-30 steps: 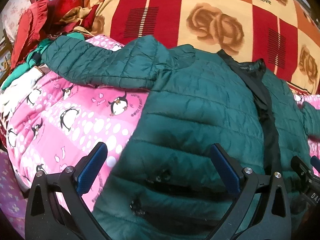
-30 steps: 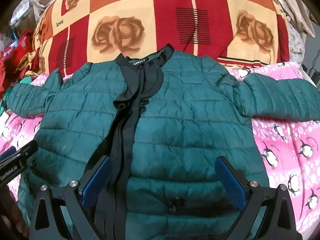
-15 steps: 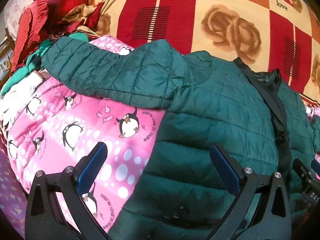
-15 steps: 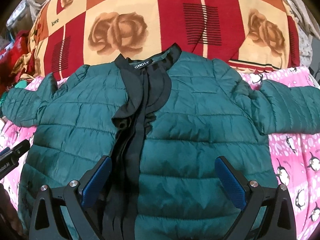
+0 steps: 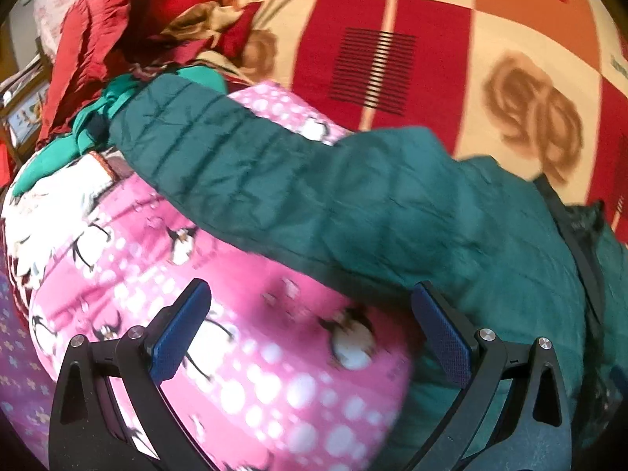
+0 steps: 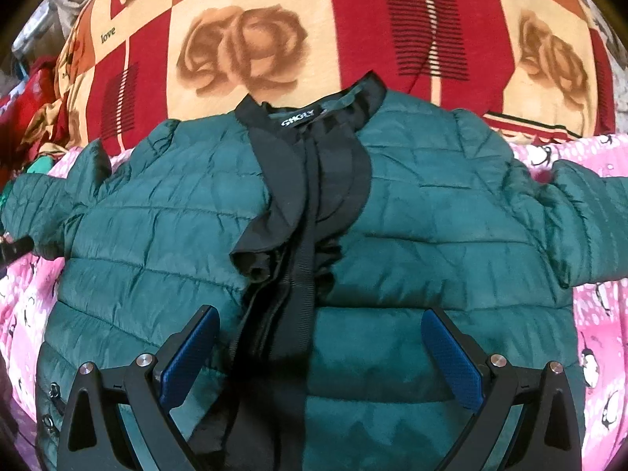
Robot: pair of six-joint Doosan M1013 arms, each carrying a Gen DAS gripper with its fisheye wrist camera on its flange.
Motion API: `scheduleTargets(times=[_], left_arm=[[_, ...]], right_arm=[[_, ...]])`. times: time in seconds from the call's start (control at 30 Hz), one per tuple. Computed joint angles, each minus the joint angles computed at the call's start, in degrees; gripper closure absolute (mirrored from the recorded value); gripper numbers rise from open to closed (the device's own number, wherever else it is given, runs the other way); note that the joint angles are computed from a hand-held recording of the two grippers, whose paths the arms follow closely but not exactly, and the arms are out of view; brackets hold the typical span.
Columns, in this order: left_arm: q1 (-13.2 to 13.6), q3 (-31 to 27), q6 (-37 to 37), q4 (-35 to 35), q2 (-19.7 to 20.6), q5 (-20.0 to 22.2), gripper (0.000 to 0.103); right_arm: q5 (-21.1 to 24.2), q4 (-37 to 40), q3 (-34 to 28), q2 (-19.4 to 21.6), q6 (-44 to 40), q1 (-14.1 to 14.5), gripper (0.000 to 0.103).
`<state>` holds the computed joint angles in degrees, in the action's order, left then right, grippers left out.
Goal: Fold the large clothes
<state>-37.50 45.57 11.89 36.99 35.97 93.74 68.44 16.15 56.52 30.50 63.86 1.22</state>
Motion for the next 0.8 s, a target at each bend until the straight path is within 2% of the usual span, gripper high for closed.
scheduleTargets(times=[0.33,0.57,0.67,0.8], left_arm=[[4.05,10.78,-7.75,-1.35,-6.7,-5.57,0.001],[7.34,14.79,-10.46,0.88,-9.22,-3.8,0.001],[8.32,17.29,-13.98,2.38,-10.95,-5.57,0.001],[9.55,18.97,-16.61,3.89,-11.98,-5.33,0.002]], right_arm=[[-0.54,-0.03,0.39,-0.05,-0.88,0.22,0.0],[-0.53,0.09,0.78,-0.22,-1.3,0.36,0.0],[-0.38,0.28,0.84,-0.26,-1.48,0.45,0.0],[-0.22,0.51,0.85,-0.35,-1.61,0.57,0.0]])
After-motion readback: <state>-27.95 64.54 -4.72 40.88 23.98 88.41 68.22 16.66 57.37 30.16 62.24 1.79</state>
